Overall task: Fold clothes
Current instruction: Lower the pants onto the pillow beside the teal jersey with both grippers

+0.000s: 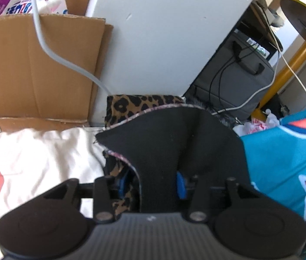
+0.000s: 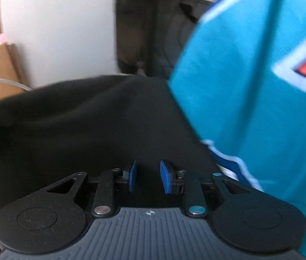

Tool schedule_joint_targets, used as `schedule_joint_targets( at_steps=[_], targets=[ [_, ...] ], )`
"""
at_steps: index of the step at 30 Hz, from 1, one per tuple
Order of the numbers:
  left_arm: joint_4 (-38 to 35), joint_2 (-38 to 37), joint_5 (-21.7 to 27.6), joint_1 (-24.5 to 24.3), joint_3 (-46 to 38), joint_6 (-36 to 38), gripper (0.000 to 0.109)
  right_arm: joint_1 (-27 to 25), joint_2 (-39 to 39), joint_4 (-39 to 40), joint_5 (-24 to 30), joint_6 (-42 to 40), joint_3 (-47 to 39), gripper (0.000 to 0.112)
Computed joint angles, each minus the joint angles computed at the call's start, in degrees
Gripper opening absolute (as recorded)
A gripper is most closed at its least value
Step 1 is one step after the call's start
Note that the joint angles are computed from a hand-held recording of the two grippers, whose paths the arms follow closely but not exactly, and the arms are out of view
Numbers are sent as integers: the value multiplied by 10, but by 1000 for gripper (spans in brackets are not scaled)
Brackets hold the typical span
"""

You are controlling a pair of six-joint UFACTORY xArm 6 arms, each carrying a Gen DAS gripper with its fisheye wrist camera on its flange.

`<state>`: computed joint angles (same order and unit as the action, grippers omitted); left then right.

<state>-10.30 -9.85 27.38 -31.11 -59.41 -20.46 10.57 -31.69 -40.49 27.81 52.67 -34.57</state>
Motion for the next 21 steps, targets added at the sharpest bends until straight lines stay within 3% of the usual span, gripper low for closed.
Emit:
schedule_joint_targets(
  at_steps=[4, 7, 9, 11, 16, 19, 21],
  targets=[
    [28, 21, -27, 4, -16, -36, 70, -12, -6, 16, 12, -16, 5, 31],
    [-62, 55, -21, 12, -42, 15, 68, -2, -11, 1, 22, -11, 3, 31],
    [-103, 72, -31, 16, -50, 47, 63, -4, -24, 15, -19, -17, 14, 31],
    [-126, 85, -48, 19, -53, 73, 50, -7, -31, 39, -73, -48, 23, 31],
    [-197, 93, -82, 23, -51, 197, 22, 15, -19, 213, -177, -199, 32, 32],
    [-171, 89, -84, 26, -52, 211, 22, 45, 8, 339, -222, -296, 31, 32],
    [-157, 87, -75, 29, -57, 216, 22, 62, 21, 377, -242, -328, 25, 32]
  ],
)
